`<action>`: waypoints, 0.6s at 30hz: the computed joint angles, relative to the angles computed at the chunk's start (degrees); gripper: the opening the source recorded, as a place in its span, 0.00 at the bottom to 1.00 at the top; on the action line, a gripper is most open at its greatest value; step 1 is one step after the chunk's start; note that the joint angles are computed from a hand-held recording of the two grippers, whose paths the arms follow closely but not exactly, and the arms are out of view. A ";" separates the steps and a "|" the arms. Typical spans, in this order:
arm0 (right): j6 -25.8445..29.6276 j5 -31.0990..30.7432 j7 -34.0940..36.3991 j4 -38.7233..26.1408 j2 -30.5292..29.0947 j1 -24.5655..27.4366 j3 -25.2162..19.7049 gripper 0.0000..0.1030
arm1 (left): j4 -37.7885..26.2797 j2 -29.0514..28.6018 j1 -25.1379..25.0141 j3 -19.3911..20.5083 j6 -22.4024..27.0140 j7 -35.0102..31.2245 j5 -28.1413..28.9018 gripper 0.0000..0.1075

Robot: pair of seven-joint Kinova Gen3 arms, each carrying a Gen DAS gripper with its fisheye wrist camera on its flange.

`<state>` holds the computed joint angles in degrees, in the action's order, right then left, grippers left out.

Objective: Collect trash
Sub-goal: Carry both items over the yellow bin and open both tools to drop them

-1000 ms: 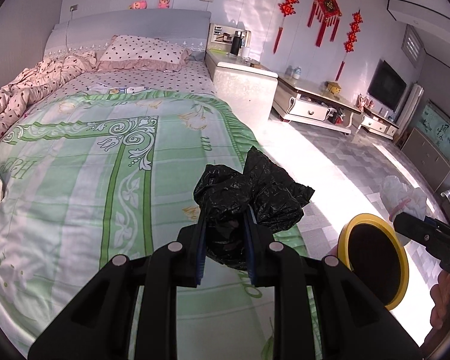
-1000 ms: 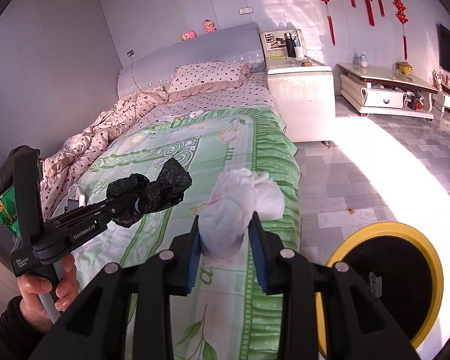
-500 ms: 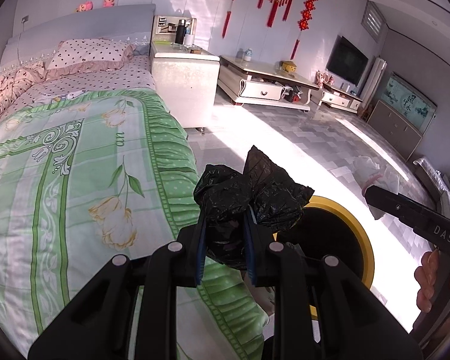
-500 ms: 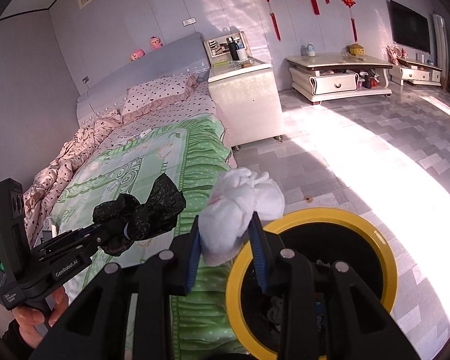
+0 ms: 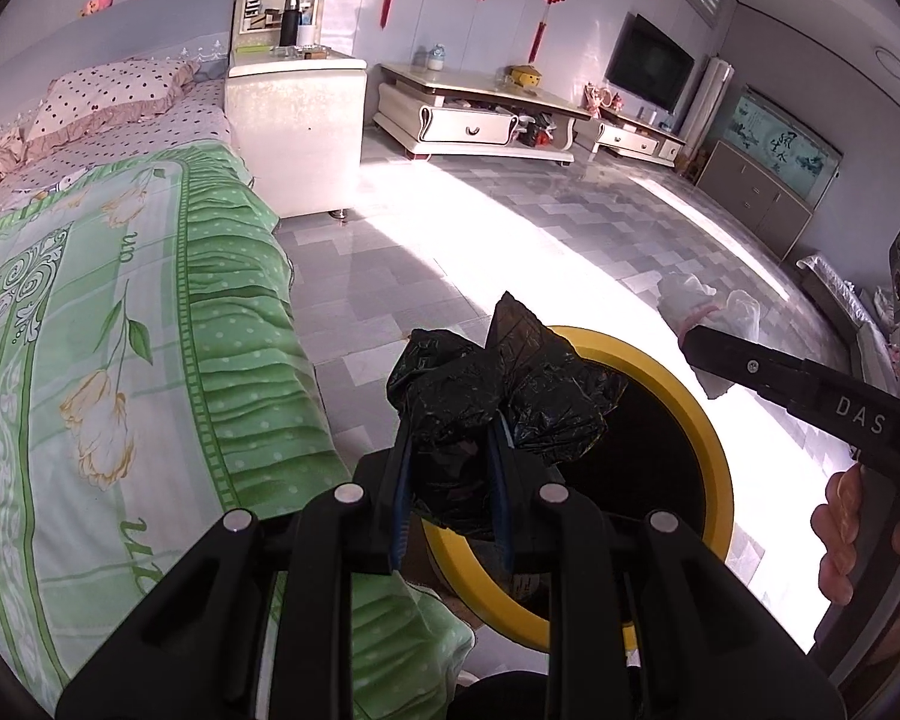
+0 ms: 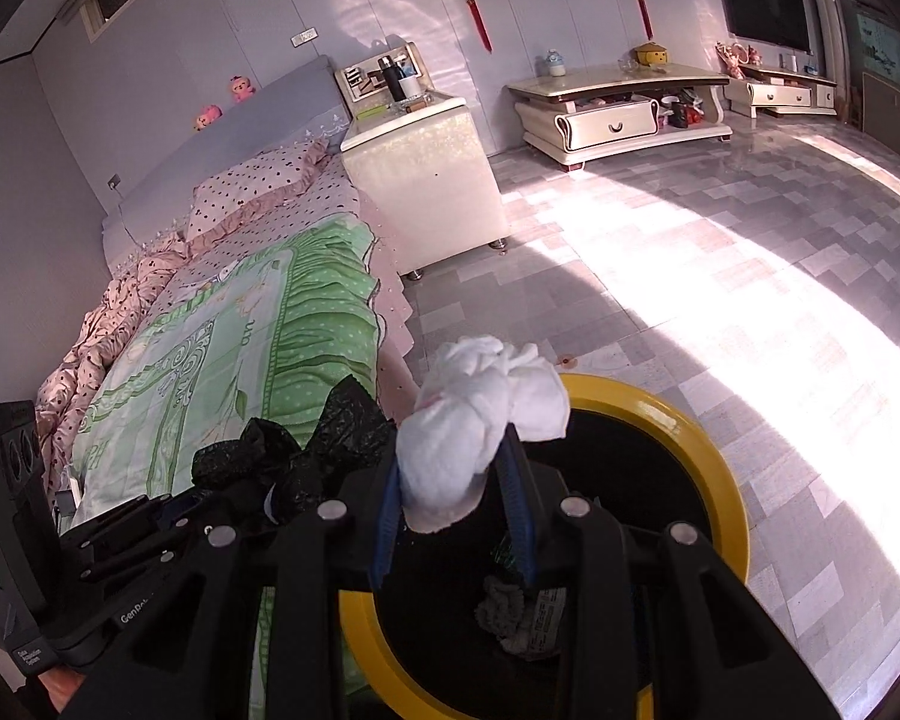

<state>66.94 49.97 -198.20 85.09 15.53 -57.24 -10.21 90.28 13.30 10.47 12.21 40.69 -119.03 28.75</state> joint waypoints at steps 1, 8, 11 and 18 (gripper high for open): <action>-0.63 -0.34 -0.50 0.94 -0.33 0.38 0.09 0.28 | -0.05 0.36 0.32 0.17 0.00 0.04 -0.10 0.20; -4.15 -1.60 -3.56 5.55 -1.48 2.90 0.10 0.29 | -0.19 2.42 1.62 0.81 -0.32 0.82 -1.06 0.23; -5.54 -1.90 -5.03 7.12 -1.97 3.74 -0.06 0.30 | -0.11 2.75 1.87 0.90 -0.59 1.34 -1.26 0.28; -3.75 -2.00 -6.44 7.21 -2.08 3.75 -0.46 0.40 | 0.85 2.19 0.36 1.64 -0.99 -0.45 1.24 0.45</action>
